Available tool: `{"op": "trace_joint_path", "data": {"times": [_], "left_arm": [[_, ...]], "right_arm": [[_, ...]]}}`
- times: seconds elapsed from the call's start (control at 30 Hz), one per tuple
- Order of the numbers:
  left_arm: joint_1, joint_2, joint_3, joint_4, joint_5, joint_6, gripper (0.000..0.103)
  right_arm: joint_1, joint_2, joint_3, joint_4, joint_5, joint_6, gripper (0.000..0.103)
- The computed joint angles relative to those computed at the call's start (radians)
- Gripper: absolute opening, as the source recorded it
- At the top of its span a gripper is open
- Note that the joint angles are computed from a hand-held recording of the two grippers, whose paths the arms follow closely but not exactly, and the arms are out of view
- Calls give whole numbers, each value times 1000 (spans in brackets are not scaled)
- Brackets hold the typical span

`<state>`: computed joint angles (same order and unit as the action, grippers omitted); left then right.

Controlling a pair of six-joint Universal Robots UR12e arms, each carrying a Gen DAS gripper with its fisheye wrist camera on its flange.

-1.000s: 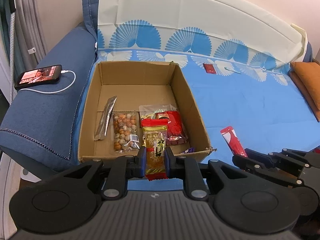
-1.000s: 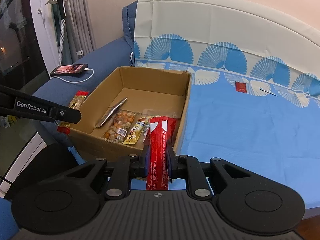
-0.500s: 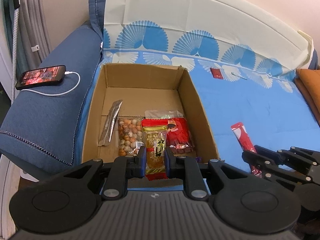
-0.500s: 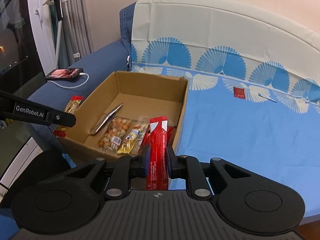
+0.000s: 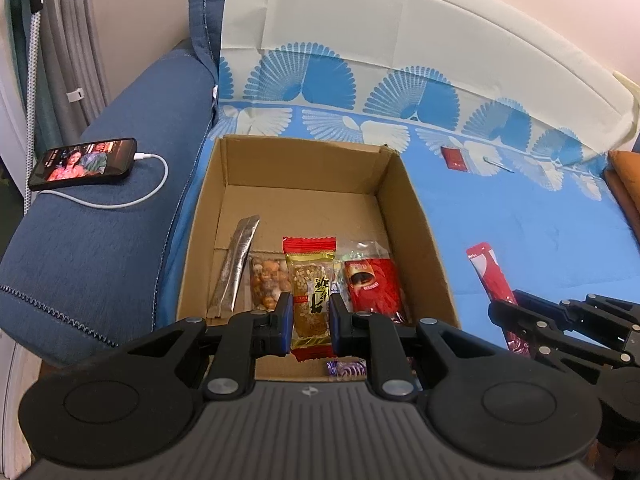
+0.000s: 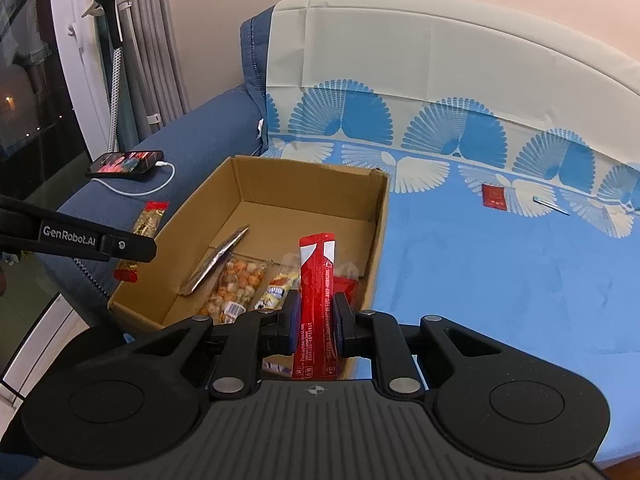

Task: Organize snacks
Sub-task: 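Lower both tools into the box and open them to release the candy and red stick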

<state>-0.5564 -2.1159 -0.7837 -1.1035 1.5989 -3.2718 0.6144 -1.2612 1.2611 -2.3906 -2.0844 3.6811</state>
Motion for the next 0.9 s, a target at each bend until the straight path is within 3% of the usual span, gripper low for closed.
{"op": "trace_joint_path", "data": {"times": [0.77,0.8,0.87,0.9], "left_arm": [[12,-252,359,-230,26,18,21],[13,-262,377,-248,30,13,28],[14,-260,374,-245,40,-1,60],[13,-247,350,-220,48,-4,89]], "right_arm": [[-97,105,-106,41,174,-3,21],[-99,108,-106,34,180,-3,22],[-102,111,-111,45,180,5,38],[-101,112,-115,53,176,19,49]]}}
